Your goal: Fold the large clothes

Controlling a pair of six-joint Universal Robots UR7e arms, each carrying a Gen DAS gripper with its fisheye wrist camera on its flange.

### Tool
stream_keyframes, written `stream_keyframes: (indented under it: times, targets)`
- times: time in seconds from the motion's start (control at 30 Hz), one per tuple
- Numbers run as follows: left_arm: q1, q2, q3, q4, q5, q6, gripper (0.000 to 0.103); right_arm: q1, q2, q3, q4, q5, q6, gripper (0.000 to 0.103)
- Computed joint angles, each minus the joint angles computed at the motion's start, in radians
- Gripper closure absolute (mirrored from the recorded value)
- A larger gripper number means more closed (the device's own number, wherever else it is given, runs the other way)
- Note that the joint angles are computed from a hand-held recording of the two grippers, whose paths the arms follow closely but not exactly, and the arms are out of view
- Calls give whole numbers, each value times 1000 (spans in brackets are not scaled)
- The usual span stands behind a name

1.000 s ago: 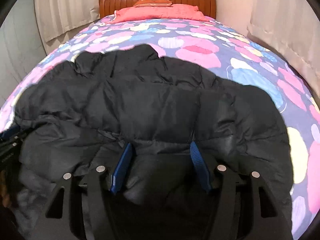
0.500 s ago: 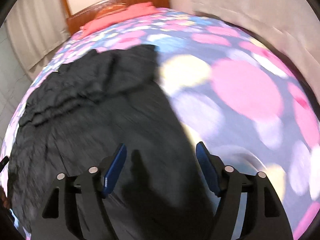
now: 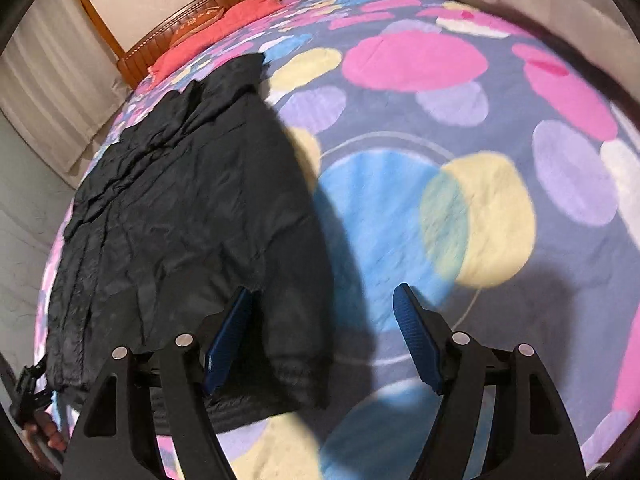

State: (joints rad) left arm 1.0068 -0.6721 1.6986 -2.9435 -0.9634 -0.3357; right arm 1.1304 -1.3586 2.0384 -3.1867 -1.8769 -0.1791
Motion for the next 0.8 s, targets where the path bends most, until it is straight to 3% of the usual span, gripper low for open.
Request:
stream_keyframes:
  times: [0.23, 0.37, 0.5, 0.63, 0.73, 0.8]
  targets:
    - [13, 14, 8, -80, -67, -55, 18, 9, 7, 34, -50, 14, -11, 31]
    - [9, 22, 9, -93, -55, -61, 23, 7, 7, 40, -63, 24, -5, 32]
    - [2, 28, 11, -99, -29, -64, 31, 7, 7, 45, -57, 57, -8, 54]
    - [1, 23, 24, -117, -32, -70, 35, 13, 17, 46, -67, 61, -7, 55]
    - [-2, 25, 26, -121, -26, -69, 37, 10, 16, 54, -78, 80, -3, 64]
    - [-2, 23, 31, -136, -35, -72, 56, 7, 13, 62, -90, 100, 1, 71]
